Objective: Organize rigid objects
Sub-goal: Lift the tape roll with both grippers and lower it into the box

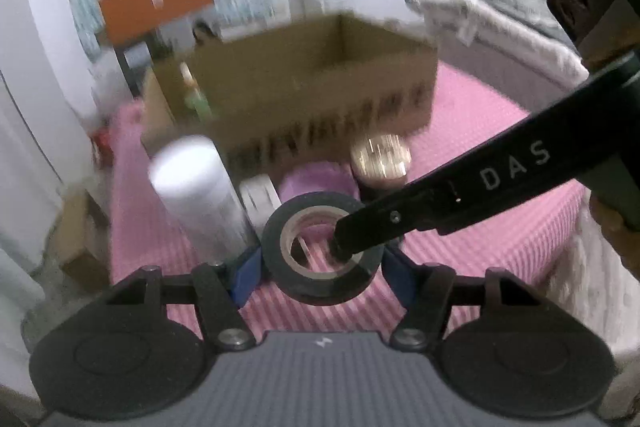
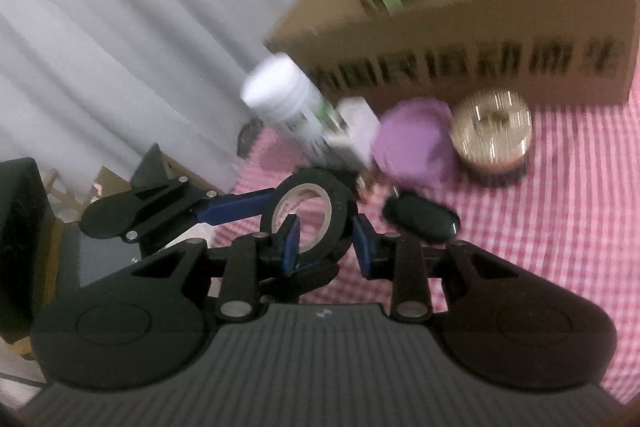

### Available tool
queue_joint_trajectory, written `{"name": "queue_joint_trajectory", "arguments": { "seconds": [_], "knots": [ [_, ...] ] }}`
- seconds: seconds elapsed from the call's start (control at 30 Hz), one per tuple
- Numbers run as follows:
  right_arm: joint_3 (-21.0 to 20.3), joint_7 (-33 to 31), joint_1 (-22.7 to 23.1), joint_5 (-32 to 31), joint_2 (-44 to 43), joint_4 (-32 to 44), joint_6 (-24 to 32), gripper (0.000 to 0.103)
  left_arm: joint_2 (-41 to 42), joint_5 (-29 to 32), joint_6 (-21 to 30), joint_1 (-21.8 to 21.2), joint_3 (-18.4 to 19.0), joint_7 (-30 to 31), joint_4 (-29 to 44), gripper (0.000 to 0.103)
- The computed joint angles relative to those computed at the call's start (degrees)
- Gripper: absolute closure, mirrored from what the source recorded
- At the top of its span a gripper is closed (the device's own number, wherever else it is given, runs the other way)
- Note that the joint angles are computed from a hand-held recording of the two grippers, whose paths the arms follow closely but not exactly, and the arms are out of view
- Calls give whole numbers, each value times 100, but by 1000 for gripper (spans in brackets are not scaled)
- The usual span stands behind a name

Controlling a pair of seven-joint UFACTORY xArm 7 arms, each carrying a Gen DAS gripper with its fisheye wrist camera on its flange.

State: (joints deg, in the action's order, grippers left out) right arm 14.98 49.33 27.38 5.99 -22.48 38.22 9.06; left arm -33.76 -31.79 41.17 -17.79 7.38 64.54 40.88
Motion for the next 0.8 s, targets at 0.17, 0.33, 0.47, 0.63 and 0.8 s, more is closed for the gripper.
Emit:
{"name": "queue_joint_trajectory", "arguments": {
  "seconds": [0.17, 0.33, 0.47, 0.63, 0.8],
  "knots": [
    [196, -138, -541, -634, -189, 454, 125, 75, 204, -338, -422, -275, 55, 246, 558, 37],
    [-242, -840, -540, -684, 62, 1043, 175, 75, 927, -431, -589, -347, -91, 193, 1434, 37],
    [-1087, -1973, -4, 205, 489, 1562, 359, 75, 1872, -116, -214, -85, -397, -240, 2446, 37],
    [-1966, -3557, 425, 1962, 1156, 2350, 1075, 75, 3161, 627, 689, 358, -838, -1045, 3878, 37],
    [-2286, -4552, 138, 3343, 1984, 3160, 2217, 73, 4375, 1499, 1896, 615, -1178, -1934, 5284, 37]
  ]
}}
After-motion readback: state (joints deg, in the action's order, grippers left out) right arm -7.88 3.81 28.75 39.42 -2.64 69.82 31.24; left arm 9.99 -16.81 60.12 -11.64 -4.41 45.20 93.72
